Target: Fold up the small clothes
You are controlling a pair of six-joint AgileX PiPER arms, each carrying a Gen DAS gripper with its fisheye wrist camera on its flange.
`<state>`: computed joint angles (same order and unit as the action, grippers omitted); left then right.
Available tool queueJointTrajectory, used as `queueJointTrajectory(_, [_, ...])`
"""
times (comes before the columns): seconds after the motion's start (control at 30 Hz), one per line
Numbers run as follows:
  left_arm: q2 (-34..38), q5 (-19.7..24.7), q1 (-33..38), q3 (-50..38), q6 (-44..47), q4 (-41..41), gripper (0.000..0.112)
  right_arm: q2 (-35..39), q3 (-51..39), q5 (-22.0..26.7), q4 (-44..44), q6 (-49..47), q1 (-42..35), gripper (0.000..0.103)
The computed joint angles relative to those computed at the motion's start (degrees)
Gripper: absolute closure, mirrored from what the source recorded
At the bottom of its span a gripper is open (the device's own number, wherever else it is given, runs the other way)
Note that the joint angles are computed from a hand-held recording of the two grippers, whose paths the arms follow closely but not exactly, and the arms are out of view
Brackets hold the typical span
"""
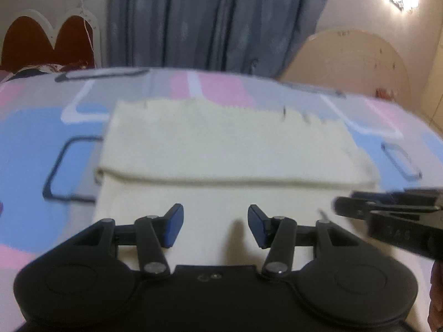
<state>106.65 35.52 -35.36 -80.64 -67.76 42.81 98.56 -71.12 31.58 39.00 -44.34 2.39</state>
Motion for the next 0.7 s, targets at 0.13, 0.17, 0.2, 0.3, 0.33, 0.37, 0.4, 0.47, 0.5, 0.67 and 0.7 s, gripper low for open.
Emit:
queueJointTrajectory(0.13, [-0.92,1.61,-1.36,4.1,-3.21,1.74,0.059,-0.81,3.43,0.31,-0.78,-1.48,2.22,0.08])
queueJointTrajectory(0.17, [-1.83,2.17,-1.7,5.65,-4.81,3.2,0.058,-1.2,4.79,-0.72,-0.3,-2.53,2.24,0.08])
queueJointTrajectory(0.2, [-2.79,2.58,-1.83,6.96,-5.3,3.67,0.058,-1.62,5.94,-1.79,0.74,-4.37,1.97,0.08])
queueJointTrajectory(0.3, [-5.83,3.93,-1.84,10.67,-6.94,4.43,0.058,-2.48,7.44,-3.22,0.4,-6.49,-0.08,0.08])
queueJointTrajectory(0.33, [-6.6,4.51,-2.0,11.44,-7.39,4.55,0.058,-2.61,7.99,-3.34,0.98,-7.89,-1.45,0.08])
queueJointTrajectory(0.37, [-7.25,5.21,-2.26,12.06,-7.68,4.66,0.058,-3.16,8.98,-3.65,1.31,-8.75,-2.83,0.08])
queueJointTrajectory(0.4, [-7.78,5.66,-2.45,12.66,-7.91,4.78,0.058,-3.58,9.58,-3.41,1.47,-8.64,-4.18,0.08])
queueJointTrajectory(0.47, [-8.31,6.55,-3.03,12.87,-8.0,4.55,0.058,-4.79,11.3,-3.05,2.09,-8.52,-5.95,0.08])
queueJointTrajectory(0.5, [-8.53,7.13,-3.24,12.72,-7.75,3.99,0.06,-5.71,12.03,-3.18,0.93,-7.27,-6.19,0.08])
queueJointTrajectory(0.67, [-11.01,8.03,-5.76,13.14,-7.95,2.85,0.059,-11.1,14.31,0.97,0.05,-2.56,-7.66,0.079])
queueJointTrajectory(0.7, [-11.63,7.74,-6.75,13.71,-8.32,3.61,0.059,-12.83,15.37,2.07,1.53,-2.57,-8.14,0.079])
